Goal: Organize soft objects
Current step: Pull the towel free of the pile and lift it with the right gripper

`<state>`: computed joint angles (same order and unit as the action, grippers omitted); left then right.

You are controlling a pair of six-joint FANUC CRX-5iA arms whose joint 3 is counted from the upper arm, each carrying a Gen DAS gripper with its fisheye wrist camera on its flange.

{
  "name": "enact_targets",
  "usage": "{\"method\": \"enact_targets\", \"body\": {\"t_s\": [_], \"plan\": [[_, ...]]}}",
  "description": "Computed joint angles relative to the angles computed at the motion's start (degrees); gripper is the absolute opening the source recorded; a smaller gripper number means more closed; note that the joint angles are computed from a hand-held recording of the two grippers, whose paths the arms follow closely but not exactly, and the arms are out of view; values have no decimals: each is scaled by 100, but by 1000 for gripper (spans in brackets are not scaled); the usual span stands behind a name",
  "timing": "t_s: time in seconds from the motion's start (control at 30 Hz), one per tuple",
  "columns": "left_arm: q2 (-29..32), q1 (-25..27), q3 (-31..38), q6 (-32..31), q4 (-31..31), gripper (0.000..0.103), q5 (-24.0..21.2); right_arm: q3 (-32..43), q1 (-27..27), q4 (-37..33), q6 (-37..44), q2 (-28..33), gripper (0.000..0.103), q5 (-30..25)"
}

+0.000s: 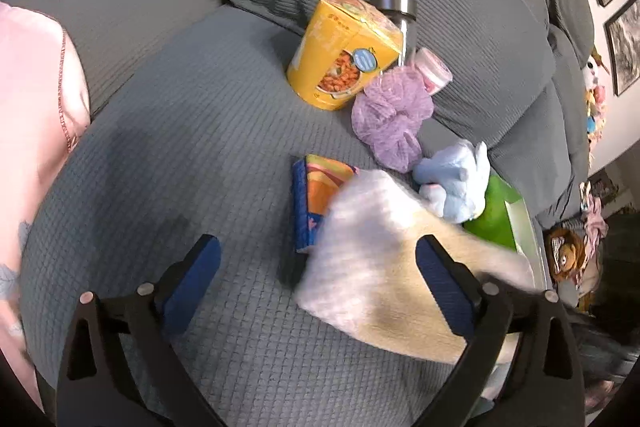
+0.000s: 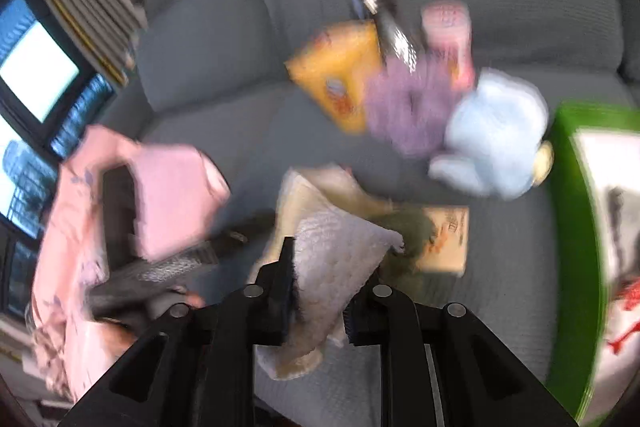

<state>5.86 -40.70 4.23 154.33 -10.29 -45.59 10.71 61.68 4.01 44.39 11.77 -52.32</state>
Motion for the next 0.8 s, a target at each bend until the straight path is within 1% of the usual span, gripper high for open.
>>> {"method": "enact_targets", "body": {"t_s": [0.07,0.1,0.17,0.2,0.23,0.3,0.37,0.43,0.47,0.5,0.53,0.57,0.63,0.67,0.7,0.73,0.77,0.8], "plan": [[53,41,-5,-112,159,98,-44,21,-91,51,-170,187,28,-165],[104,59,23,-206,236,98,-97,37,-115,107,-268,237,34,-268],[232,49,143,-349,306,98,-261,-99,-196,88,-401,138,39,-159],[298,26,222,-420,309,98,-348,-222,-215,114,-455,25,48,-18],[356,2,294,-504,311,98,-409,-392,-194,301,-627,-109,65,121],[460,-39,408,-702,338,98,-494,-774,-60,1023,-1264,-354,81,270],[519,-39,423,-915,468,98,-465,-1045,108,1817,-1882,-532,81,135],[483,24,202,-1167,820,96,-93,-1142,163,2094,-2108,-652,81,34],[460,65,73,-1317,1049,96,95,-1235,165,2211,-2217,-723,81,112],[433,127,-138,-1590,1442,93,381,-1352,182,2336,-2373,-829,81,212],[444,153,-237,-1784,1691,85,528,-1442,200,2393,-2510,-926,81,356],[474,153,-257,-1901,1821,80,566,-1496,197,2324,-2510,-1004,81,491],[617,132,-144,-2076,1957,61,456,-1445,135,1742,-2051,-1079,81,778],[666,122,-102,-2130,1988,57,403,-1373,73,1299,-1695,-1072,81,963],[711,113,-92,-2211,2069,46,416,-1255,16,896,-1403,-1007,81,1095],[729,111,-100,-2290,2149,36,446,-1076,-80,317,-1041,-903,81,1183],[757,103,-106,-2443,2249,33,480,-891,-187,-162,-770,-767,81,1165],[783,86,-74,-2499,2251,31,463,-815,-236,-342,-659,-691,81,1131]]}}
